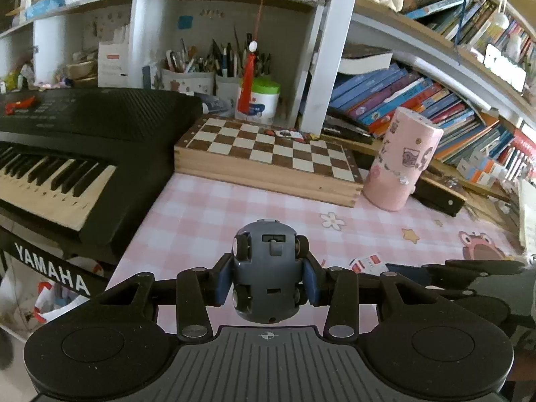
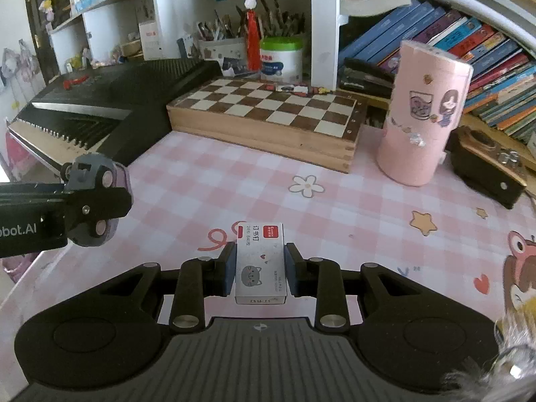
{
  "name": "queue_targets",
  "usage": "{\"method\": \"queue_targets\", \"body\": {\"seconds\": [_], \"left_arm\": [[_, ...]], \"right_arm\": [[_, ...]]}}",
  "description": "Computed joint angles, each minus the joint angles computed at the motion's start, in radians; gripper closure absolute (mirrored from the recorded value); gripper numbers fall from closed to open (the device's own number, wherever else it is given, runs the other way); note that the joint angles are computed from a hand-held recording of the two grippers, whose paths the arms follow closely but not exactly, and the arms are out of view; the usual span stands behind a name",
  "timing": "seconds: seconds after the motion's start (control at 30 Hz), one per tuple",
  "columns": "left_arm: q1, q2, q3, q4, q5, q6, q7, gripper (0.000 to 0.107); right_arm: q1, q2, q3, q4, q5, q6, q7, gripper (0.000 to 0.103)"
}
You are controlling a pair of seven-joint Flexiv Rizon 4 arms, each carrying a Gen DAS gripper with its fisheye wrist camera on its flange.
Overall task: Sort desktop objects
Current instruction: 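Lift and carry the toy car and small white box toward the yellow box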
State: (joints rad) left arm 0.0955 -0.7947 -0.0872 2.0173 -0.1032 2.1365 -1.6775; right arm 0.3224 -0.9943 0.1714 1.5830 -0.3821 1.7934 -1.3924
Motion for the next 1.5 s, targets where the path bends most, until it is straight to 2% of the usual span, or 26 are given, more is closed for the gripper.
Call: {"method": "queue_targets", "body": {"seconds": [0.2, 0.63, 1.07, 1.5], "left_arm": [[0.028, 0.055, -0.021, 0.087, 0.066, 0.066, -0.032, 0.066], [0.021, 0.163, 0.011, 0.299, 0.182, 0.266, -0.084, 0.066], [0.054, 0.205, 0.034, 0.487, 0.311, 0.421, -0.115, 0.066], [0.051, 0.188, 0.059, 0.637, 0.389, 0.544, -0.052, 0.066]], "right_arm": [[0.024, 0.089, -0.039, 0.136, 0.047, 0.091, 0.004, 0.075], [0.101, 0.29, -0.093, 0.457, 0.191, 0.268, -0.01, 0.075], [0.29, 0.402, -0.141, 0.669, 0.463, 0.386, -0.07, 0.075], [0.472, 0.45, -0.138, 0.839, 0.758, 0.491, -0.115, 0.075]]}}
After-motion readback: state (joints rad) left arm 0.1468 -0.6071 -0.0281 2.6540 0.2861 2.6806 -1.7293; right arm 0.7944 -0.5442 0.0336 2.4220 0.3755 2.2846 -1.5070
